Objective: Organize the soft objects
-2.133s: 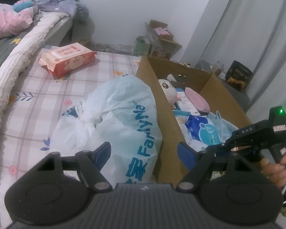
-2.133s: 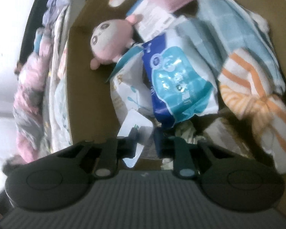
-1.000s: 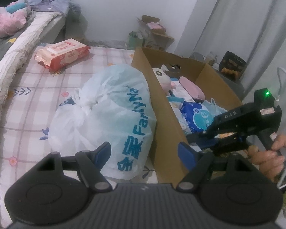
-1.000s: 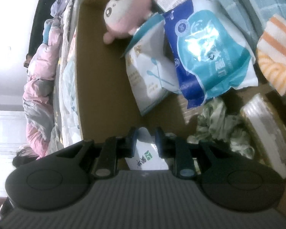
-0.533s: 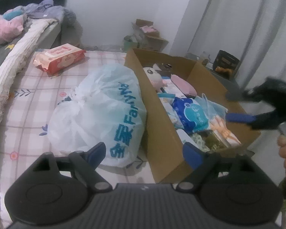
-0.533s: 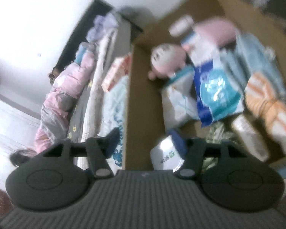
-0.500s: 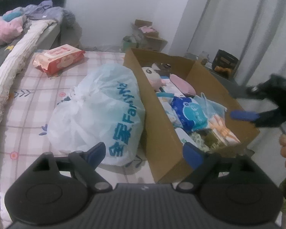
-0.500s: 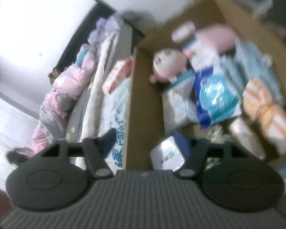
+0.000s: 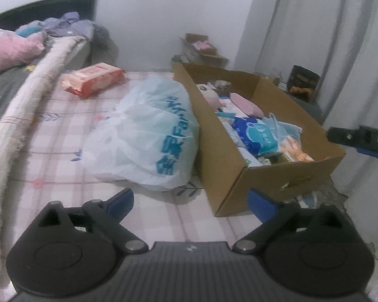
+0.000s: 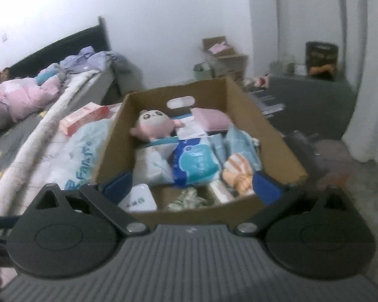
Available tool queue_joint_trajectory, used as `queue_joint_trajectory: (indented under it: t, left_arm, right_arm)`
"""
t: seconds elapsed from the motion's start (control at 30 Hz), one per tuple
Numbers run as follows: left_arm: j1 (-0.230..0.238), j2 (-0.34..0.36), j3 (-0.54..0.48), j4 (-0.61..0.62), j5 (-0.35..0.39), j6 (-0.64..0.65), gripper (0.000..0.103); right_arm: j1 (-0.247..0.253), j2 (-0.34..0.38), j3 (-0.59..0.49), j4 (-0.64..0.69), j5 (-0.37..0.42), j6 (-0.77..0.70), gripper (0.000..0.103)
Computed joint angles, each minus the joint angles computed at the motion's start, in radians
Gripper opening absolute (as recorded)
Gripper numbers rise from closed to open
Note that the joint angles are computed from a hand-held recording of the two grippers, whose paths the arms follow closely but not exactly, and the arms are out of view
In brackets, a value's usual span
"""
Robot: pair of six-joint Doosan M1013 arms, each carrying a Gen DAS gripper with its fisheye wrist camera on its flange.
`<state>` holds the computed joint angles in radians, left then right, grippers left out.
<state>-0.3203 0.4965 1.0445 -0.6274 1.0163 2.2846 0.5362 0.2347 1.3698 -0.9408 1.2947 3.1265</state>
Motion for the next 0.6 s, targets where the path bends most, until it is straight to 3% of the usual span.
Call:
queue_joint_trajectory:
  t: [0.13, 0.27, 0.37, 0.5, 0.6]
  left_arm:
    - [0.001, -0.027, 0.037, 0.035, -0.061, -0.009, 0.102]
    - [0.003, -0.044, 0.059, 0.041, -0.099, -0.026, 0.103]
    - [-0.013, -0.066, 0.088, 0.135, -0.189, -0.121, 0.103]
    - [-0.038, -0.09, 0.122, 0.29, -0.306, -0.238, 0.103]
    - [-0.041, -0.081, 0.093, 0.307, -0.247, -0.231, 0.103]
  right_arm:
    - [0.035, 0.033, -0.039, -0.014, 0.129, 0.003, 0.102]
    - [0.055, 0.063, -0.069, -0.027, 0.198, -0.075, 0.102]
    - [0.064, 0.084, -0.094, -0.038, 0.233, -0.166, 0.102]
    - [0.066, 0.091, -0.117, -0.046, 0.222, -0.205, 0.102]
    - [0.063, 0.068, -0.109, 0.003, 0.134, -0.197, 0.102]
